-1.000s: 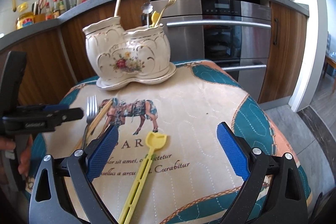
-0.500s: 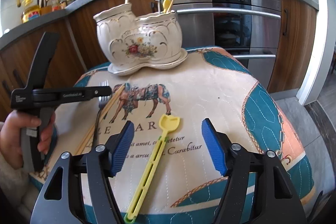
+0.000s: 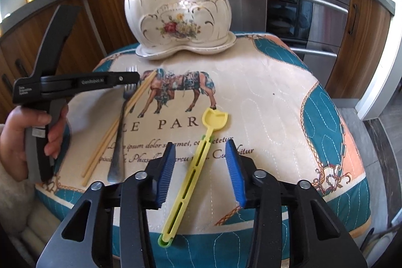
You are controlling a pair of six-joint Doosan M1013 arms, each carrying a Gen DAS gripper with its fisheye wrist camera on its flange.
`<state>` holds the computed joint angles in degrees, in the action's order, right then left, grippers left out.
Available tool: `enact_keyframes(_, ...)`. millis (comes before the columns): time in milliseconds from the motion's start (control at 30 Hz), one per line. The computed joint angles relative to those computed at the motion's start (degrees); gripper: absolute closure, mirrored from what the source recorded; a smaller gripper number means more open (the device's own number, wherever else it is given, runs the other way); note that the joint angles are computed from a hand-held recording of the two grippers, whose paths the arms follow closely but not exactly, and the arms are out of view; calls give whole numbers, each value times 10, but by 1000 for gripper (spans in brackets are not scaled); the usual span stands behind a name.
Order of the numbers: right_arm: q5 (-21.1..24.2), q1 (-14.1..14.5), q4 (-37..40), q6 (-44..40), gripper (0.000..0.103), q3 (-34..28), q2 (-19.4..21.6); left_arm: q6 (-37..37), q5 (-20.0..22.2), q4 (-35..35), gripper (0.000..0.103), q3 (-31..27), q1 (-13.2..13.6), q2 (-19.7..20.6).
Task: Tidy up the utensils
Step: 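Grasp the silver fork with the left tool while the right tool grasps the yellow utensil, then lift the silver fork with the left tool while the right tool lifts the yellow utensil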
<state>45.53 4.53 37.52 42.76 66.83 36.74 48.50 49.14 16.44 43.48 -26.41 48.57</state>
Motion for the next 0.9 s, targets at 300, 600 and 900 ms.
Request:
enact_keyframes(300, -1, 10, -37, 34, 88, -28, 17, 4, -33, -18, 92, 22, 5, -11)
enact_keyframes(600, -18, 12, 39, -14, 92, -38, 24, -15, -112, -30, 98, 78, 12, -40)
enact_keyframes(900, -66, 4, 195, -134, 92, -9, 8, -115, -178, 181, 99, 130, -13, -72)
